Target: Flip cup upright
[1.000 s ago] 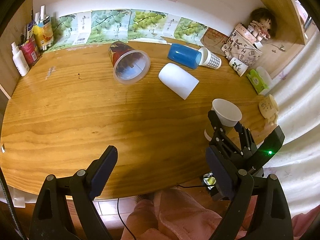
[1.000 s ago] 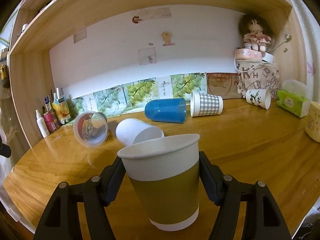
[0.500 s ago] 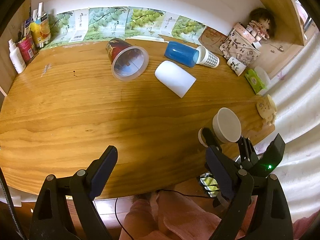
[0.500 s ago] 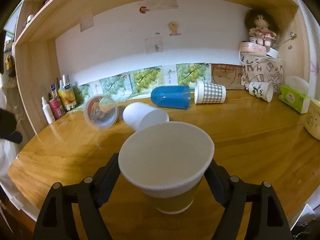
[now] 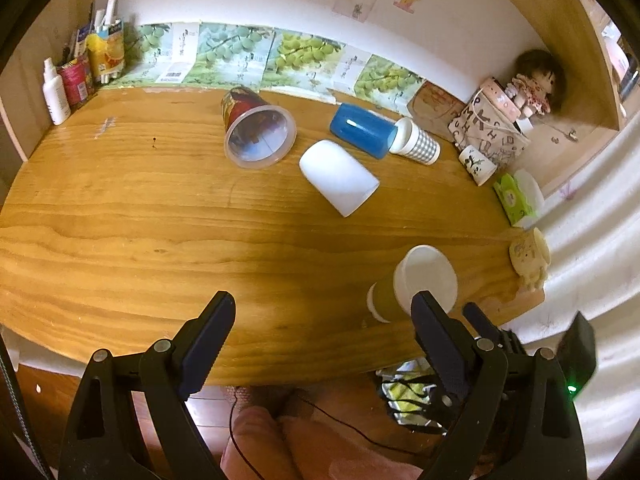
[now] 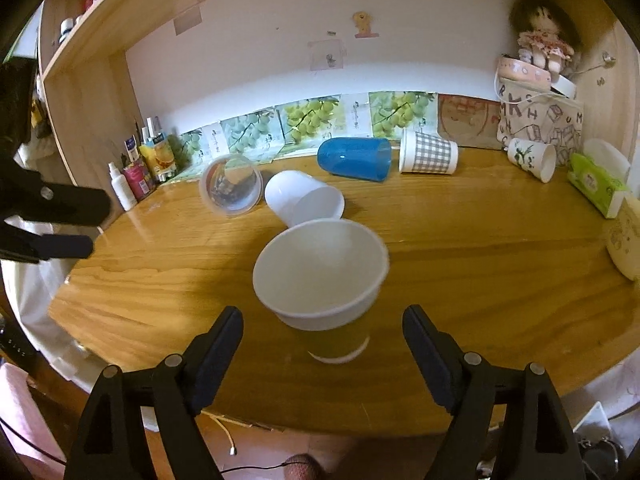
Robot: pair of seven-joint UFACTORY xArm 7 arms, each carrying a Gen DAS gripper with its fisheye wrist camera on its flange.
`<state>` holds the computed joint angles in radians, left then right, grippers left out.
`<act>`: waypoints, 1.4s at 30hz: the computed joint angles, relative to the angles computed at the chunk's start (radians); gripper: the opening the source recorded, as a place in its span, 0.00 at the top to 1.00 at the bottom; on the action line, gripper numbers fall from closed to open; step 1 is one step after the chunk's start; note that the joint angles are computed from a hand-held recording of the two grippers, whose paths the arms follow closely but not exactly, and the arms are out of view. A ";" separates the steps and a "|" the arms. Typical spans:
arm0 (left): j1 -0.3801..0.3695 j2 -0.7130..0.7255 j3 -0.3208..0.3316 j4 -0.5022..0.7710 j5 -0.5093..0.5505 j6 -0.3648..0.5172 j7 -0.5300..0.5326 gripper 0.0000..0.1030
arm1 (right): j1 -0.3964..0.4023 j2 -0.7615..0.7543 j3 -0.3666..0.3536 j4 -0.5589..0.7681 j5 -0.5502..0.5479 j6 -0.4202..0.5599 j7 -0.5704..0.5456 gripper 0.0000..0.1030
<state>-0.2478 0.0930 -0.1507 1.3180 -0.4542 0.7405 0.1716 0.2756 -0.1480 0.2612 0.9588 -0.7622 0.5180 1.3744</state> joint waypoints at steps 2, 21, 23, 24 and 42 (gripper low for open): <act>-0.012 -0.022 -0.003 -0.011 0.024 -0.016 -0.041 0.11 | 0.013 -0.037 -0.012 0.002 0.065 0.032 -0.092 0.19; -0.048 -0.264 -0.067 -0.194 0.547 -0.294 -0.620 0.02 | -0.049 -0.280 0.013 0.118 0.456 0.282 -0.440 0.19; -0.039 -0.291 -0.084 -0.218 0.604 -0.311 -0.684 0.02 | -0.056 -0.299 0.022 0.121 0.455 0.296 -0.458 0.19; -0.029 -0.308 -0.097 -0.233 0.647 -0.328 -0.724 0.02 | -0.062 -0.308 0.029 0.121 0.452 0.305 -0.459 0.17; 0.190 -0.479 -0.294 -0.330 1.075 -0.479 -1.086 0.01 | -0.214 -0.493 0.153 0.014 0.312 0.199 -0.312 0.00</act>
<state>-0.0576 -0.3861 -0.4442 0.9877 0.6204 0.2614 -0.9148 0.0613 -0.6411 0.4142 0.9732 -0.4498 0.7172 1.0622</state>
